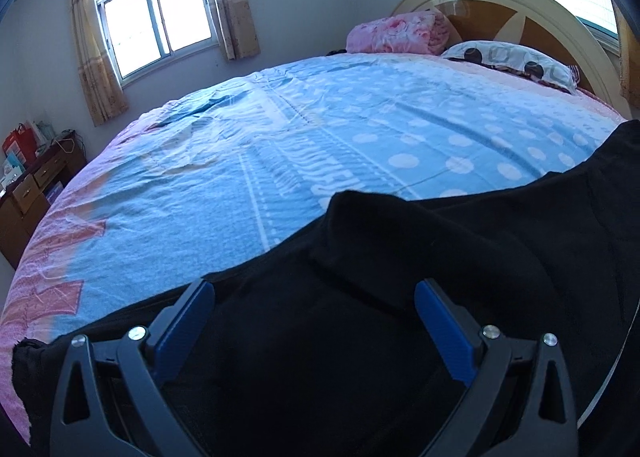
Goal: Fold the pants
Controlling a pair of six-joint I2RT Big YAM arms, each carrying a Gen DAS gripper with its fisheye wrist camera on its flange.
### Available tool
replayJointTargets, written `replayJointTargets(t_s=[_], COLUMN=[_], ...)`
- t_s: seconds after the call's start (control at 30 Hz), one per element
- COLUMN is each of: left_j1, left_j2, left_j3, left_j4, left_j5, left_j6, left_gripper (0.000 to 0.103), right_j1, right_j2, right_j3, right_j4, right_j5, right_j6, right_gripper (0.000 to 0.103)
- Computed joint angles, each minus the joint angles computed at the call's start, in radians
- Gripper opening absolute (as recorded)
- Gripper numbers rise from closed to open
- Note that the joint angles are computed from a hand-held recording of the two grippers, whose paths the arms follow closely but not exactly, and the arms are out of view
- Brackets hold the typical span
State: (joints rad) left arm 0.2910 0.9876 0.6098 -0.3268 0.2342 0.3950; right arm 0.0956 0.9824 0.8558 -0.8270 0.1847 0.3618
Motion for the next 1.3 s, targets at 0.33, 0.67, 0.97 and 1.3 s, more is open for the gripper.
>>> replayJointTargets(t_s=[0.33,0.67,0.97,1.3], left_j1=[-0.051,-0.102,-0.047,0.085], left_j2=[-0.019,0.189,0.076,-0.031], left_j3=[0.013,0.146,0.071,-0.011], left_j4=[0.019,-0.035,0.003,0.029], left_j5=[-0.029,-0.152,-0.127,-0.132], left_j6=[-0.039,-0.102,-0.146,-0.106], left_gripper=[0.103,0.103,0.103,0.103], right_j1=[0.286,0.438,0.478,0.62], right_j2=[0.144,0.491,0.54,0.851], right_j3=[0.151,0.309,0.407,0.773], right_j4=[0.139,0.108,0.126,0.117], right_j5=[-0.084,-0.129,-0.271,-0.482], right_j6=[-0.095,-0.123,-0.201,-0.255], right_gripper=[0.052,0.052,0.052,0.043])
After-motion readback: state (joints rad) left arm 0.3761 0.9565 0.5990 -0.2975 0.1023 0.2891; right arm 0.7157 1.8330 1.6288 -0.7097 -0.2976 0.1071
